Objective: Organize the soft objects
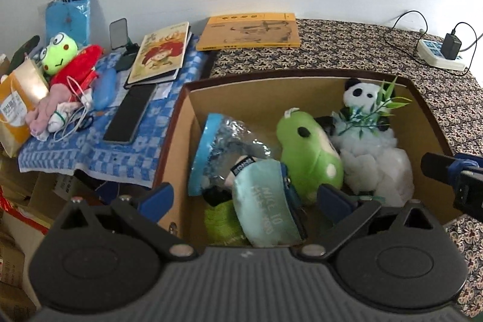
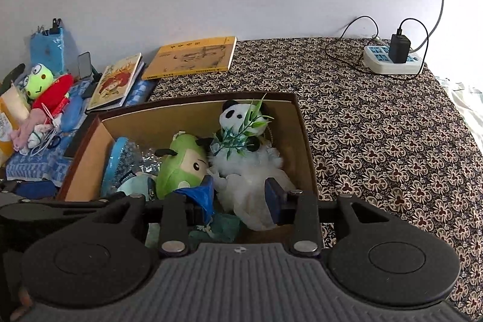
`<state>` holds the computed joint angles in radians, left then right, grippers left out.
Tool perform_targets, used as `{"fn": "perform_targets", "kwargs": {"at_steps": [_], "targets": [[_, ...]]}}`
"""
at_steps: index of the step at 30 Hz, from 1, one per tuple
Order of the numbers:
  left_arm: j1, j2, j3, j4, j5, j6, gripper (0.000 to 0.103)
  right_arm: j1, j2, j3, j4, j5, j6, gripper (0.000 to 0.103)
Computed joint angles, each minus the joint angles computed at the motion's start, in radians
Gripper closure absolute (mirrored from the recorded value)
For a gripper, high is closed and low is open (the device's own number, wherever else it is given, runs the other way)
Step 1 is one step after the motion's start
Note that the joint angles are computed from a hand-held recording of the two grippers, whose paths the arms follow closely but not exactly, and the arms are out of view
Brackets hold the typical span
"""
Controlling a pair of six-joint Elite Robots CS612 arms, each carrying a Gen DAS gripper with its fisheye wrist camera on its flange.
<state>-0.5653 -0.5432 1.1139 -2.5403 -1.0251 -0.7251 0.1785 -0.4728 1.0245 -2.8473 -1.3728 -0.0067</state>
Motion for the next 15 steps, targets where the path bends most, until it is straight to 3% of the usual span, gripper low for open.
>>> {"fn": "perform_targets", "kwargs": {"at_steps": [15], "targets": [[0.009,0.026,-0.043,0.042,-0.018,0.016,0.003,0.005,0.045,-0.068,0.062,-0.034,0.004,0.082]]}}
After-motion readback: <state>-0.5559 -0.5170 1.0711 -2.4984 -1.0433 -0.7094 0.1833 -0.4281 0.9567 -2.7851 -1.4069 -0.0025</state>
